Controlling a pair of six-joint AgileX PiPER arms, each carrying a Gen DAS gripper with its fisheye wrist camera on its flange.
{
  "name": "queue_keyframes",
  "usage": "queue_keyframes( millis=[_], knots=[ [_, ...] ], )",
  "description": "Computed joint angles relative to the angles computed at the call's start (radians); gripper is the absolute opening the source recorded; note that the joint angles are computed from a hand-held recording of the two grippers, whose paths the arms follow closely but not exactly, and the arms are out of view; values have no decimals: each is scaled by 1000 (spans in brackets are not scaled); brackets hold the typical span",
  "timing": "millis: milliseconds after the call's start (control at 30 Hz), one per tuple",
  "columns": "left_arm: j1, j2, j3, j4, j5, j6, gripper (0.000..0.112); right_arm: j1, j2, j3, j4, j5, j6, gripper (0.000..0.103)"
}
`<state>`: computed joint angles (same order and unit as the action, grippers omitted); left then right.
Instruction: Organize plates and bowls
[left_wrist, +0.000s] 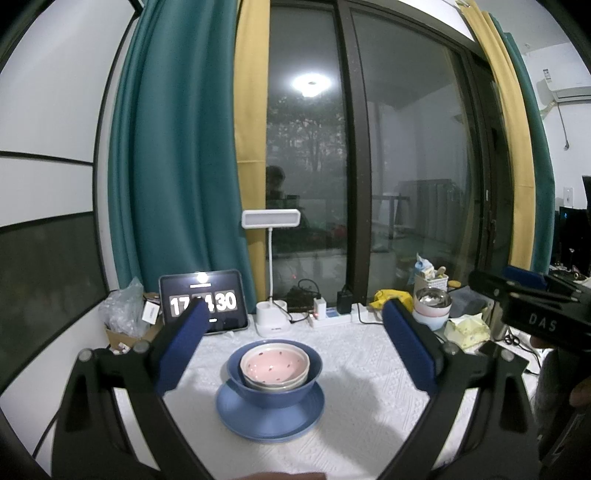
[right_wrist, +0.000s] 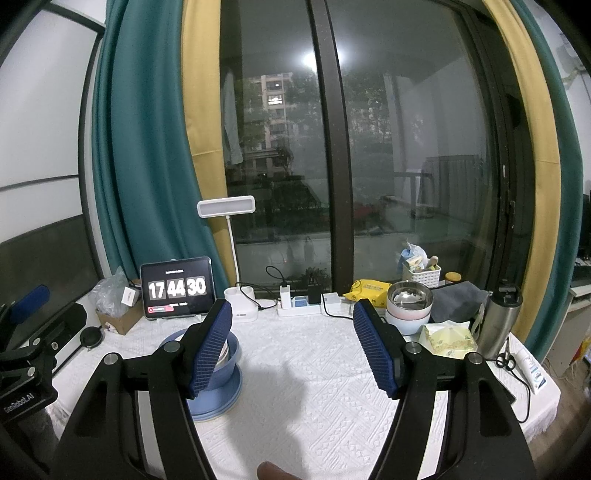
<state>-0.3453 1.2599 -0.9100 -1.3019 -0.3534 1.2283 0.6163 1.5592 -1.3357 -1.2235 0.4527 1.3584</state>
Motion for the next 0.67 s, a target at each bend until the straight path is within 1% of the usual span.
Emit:
queue_keyframes(
  millis=[367, 500, 667],
  knots=[
    [-8, -3, 3, -8, -9, 8, 95, -2, 0, 0, 1, -2, -1, 71],
    [-2, 0, -2, -7, -1, 9, 95, -2, 0, -1, 4, -2, -3, 71],
    [-10, -4, -1, -30, -5, 28, 95, -4, 0, -1, 7, -4, -7, 71]
  ],
)
